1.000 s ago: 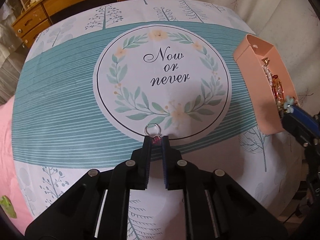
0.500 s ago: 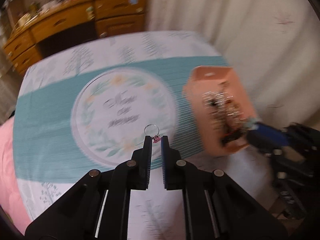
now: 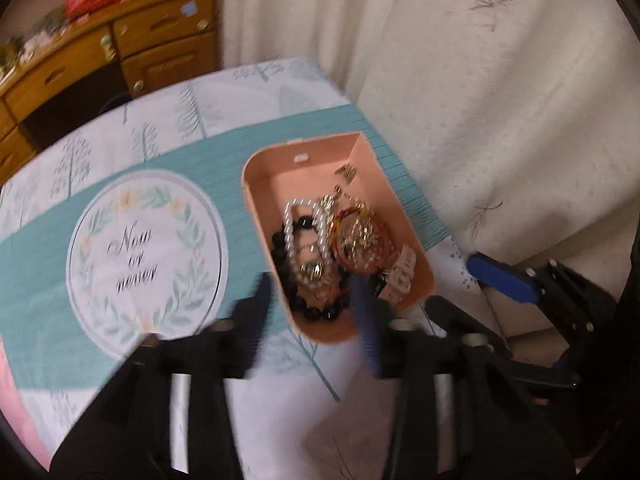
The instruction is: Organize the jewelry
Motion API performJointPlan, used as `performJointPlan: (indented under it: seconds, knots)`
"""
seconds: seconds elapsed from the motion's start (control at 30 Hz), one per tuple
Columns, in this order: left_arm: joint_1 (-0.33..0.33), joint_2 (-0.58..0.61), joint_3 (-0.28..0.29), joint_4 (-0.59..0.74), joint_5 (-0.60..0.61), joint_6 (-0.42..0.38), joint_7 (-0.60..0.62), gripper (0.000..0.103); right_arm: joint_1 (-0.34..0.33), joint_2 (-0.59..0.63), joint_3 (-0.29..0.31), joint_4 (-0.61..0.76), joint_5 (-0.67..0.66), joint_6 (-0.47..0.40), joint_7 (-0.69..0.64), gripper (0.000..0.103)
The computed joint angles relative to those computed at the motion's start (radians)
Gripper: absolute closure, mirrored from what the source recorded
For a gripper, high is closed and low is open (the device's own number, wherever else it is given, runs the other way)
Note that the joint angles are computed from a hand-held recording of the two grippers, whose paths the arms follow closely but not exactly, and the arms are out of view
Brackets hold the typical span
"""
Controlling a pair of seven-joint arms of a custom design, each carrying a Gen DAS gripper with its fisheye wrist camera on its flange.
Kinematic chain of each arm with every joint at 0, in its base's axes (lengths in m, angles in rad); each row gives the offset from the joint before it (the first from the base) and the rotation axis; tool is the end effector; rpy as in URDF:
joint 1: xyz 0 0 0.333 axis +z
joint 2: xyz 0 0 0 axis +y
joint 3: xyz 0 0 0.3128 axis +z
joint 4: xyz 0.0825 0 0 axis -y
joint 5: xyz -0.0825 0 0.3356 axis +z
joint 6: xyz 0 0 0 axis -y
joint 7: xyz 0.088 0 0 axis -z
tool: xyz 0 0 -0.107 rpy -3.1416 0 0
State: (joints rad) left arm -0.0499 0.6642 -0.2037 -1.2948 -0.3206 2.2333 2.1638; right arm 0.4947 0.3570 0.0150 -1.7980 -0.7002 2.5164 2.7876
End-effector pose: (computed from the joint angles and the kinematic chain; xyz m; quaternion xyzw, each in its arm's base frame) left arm 0.6973 -0.1497 0.4079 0.4431 -0.8636 0.2405 0.0000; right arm 0.5486 0.3119 0.4103 -0.6020 0.7409 -0.2312 0.1879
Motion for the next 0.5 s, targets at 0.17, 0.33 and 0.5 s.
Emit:
performJointPlan:
  seconds: [0.17, 0.33, 0.5]
  knots:
    - [-0.019, -0.102, 0.050, -0.125, 0.080, -0.005, -0.050, 0.021, -0.041, -0.099, 0.046, -0.126, 0.164, 0.038, 0.034, 0.016]
    - [-0.046, -0.184, 0.124, -0.235, 0.219, -0.069, -0.249, 0.005, -0.113, -0.153, 0.139, -0.226, 0.569, 0.091, -0.064, 0.011]
    - [0.024, -0.318, 0.134, -0.409, 0.211, -0.034, -0.320, 0.001, -0.035, -0.167, 0.131, -0.183, 0.541, -0.060, 0.042, 0.003]
